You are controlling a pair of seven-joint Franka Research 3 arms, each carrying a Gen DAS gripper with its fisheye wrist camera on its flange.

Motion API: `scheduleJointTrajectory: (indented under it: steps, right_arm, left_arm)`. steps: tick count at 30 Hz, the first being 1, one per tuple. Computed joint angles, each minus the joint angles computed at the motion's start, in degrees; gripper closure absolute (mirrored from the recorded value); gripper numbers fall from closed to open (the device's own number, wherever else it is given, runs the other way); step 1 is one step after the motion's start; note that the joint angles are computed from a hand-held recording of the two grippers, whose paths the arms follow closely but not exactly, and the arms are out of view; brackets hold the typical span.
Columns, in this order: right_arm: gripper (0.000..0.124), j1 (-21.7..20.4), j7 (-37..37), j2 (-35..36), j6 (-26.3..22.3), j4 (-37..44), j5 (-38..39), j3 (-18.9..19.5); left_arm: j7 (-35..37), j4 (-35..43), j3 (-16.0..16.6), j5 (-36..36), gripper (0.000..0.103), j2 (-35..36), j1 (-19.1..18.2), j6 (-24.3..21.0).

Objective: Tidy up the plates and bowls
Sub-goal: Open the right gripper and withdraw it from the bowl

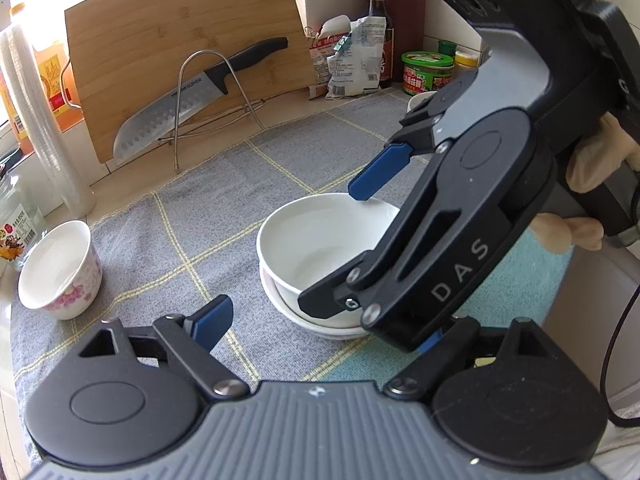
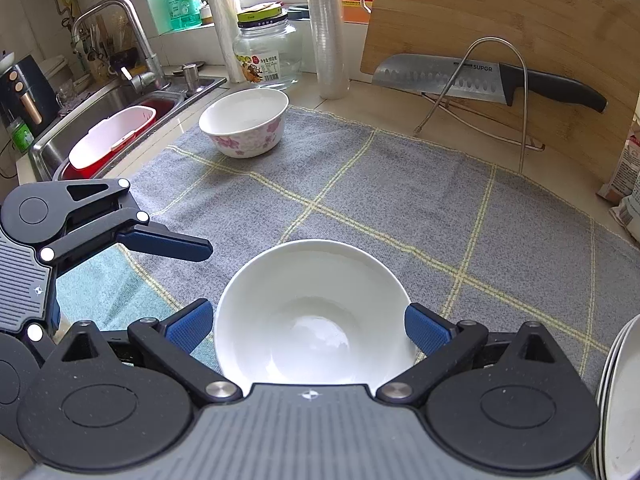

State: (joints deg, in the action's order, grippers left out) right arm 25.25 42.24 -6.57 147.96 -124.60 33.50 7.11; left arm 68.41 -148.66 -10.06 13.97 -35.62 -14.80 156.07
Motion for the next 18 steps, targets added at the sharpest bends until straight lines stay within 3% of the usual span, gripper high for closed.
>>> scheduleJointTrajectory:
  steps: [5,11,16,17,18]
  right_arm:
    - [0.021,0.39,1.48,-0.30,1.47,-1.00,-0.29,0.46]
    - [0.021,1.16,3.41,-3.71,5.74,-4.48,-0.32,0.72]
    - [0.021,-0.86,15.22,-9.11,14.61,-10.45,-5.40,2.25]
    - [0.021,-0.66,16.26,-9.14,14.62,-10.49,-6.38,2.06]
    - [0.021,-2.47,21.31,-10.61,17.00,-12.53,-8.72,3.11]
  left_arm:
    - [0.59,-1.35,0.74,-0.36,0.013,-1.54,-0.47,-0.59]
    - [7.24,-4.14,4.95,-2.57,0.013,-3.93,-3.78,2.73]
    - [15.54,-4.74,9.96,-6.81,0.012,-3.68,-9.19,7.40]
    - [17.56,-4.51,11.29,-8.15,0.012,-3.21,-10.88,8.20]
    - [19.33,-4.20,12.27,-9.39,0.012,-2.72,-12.23,8.77]
